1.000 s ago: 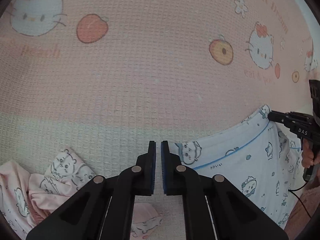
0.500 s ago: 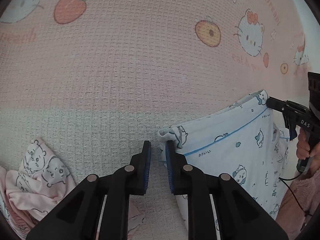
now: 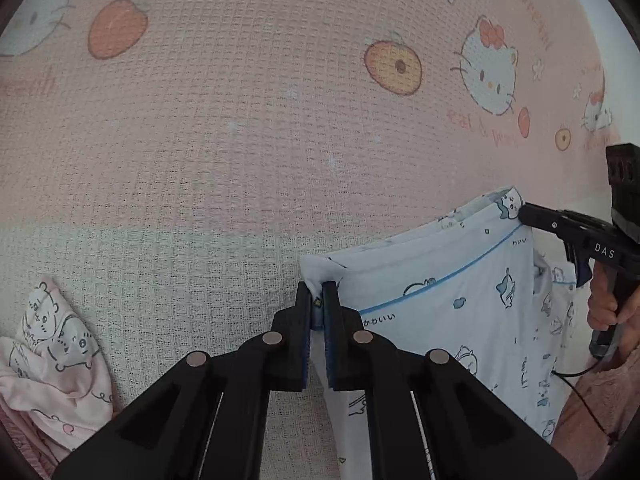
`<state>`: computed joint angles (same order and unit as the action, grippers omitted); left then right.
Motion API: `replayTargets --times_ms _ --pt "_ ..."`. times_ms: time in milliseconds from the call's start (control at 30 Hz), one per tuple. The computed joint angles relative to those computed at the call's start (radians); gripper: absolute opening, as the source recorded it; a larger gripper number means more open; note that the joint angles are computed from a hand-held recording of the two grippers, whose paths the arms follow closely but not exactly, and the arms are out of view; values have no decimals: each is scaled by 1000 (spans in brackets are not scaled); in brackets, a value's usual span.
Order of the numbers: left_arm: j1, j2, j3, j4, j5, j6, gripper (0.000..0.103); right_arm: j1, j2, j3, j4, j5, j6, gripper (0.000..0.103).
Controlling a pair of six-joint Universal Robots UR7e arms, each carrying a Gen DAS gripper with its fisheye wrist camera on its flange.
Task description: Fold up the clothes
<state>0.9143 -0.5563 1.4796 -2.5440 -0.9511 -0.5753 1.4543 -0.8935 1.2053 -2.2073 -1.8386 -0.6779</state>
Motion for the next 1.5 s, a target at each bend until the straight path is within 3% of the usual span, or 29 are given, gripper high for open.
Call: replayTargets --times_ms 100,200,300,400,533,600,667,800,867,933,1000,1067,1167,1300,1467,1500 --pt "9 -37 35 -60 -20 -10 5 -8 5 -57 73 56 48 5" --pt "10 -63 68 -90 -33 -17 5 -6 26 -93 110 57 58 5" --pt "19 -62 57 -33 -15 -40 5 -9 59 -119 123 38 72 5" --pt "30 -67 43 72 46 -99 5 -13 99 -131 91 -38 88 5" --pt "36 -88 51 65 73 -116 5 -26 104 -150 107 -1 136 6" --pt "31 -88 53 10 44 -72 5 -20 83 -119 75 13 125 8" --pt "34 -81 53 -77 -56 -1 5 -14 62 -89 43 27 114 9" --pt "9 3 -65 79 -117 139 5 -3 10 -13 2 75 86 11" --pt "9 41 -118 219 -93 112 5 5 26 -27 74 39 79 12" --pt "16 35 -125 240 -89 83 5 1 41 -41 72 8 112 12" --pt "8 18 -130 308 15 -8 5 -2 57 -57 72 -23 145 5" --pt "5 0 -115 325 83 -62 5 -5 62 -60 55 -43 169 9" --pt "4 3 -110 267 49 -32 5 3 -5 14 -42 -22 138 15" --pt "-31 67 -174 249 -25 98 5 -1 -124 134 -65 -7 138 15" --pt "-70 141 -256 384 -212 71 6 -37 -308 341 -21 -14 131 15" --pt "-85 151 -254 396 -220 59 6 -44 -346 384 8 -16 111 15"
